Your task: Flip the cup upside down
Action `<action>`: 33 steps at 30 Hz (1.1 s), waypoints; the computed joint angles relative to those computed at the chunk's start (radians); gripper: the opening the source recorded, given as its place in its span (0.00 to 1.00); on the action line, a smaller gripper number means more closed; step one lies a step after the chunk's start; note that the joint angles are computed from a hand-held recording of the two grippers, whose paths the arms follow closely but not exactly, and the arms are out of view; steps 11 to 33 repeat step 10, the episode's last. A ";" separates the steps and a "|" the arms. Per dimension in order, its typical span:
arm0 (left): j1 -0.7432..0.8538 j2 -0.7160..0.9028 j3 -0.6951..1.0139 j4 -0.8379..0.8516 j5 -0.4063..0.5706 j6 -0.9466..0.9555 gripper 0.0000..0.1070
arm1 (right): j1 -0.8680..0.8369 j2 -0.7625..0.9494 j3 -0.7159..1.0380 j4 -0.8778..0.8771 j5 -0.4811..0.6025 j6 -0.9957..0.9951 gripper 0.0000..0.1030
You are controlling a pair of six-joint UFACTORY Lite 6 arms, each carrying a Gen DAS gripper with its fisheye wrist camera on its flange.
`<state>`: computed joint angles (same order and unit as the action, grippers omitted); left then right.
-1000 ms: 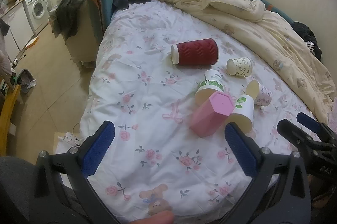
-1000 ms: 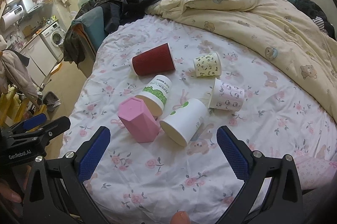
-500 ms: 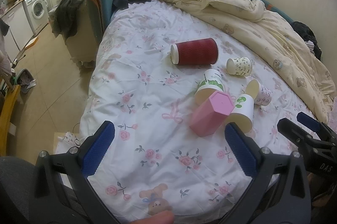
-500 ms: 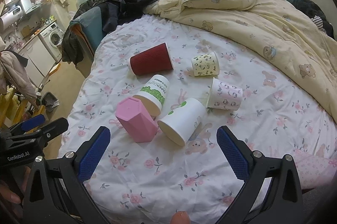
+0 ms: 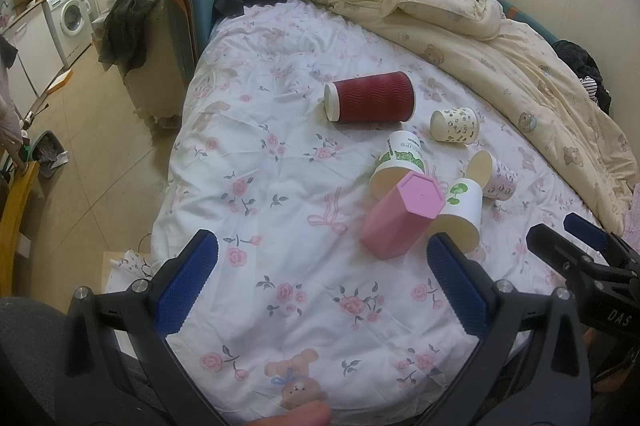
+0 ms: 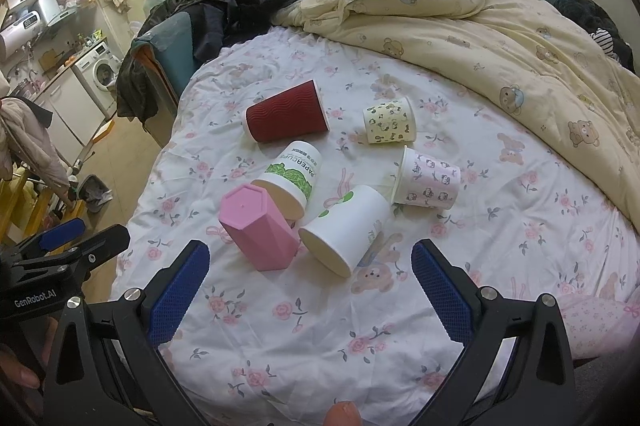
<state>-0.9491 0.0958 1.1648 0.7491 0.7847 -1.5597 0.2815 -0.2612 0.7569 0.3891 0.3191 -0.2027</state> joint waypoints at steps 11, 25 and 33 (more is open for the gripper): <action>-0.010 0.011 0.005 0.004 0.007 -0.010 0.96 | -0.001 0.003 -0.002 0.004 -0.002 -0.005 1.00; -0.010 0.011 0.005 0.004 0.007 -0.010 0.96 | -0.001 0.003 -0.002 0.004 -0.002 -0.005 1.00; -0.010 0.011 0.005 0.004 0.007 -0.010 0.96 | -0.001 0.003 -0.002 0.004 -0.002 -0.005 1.00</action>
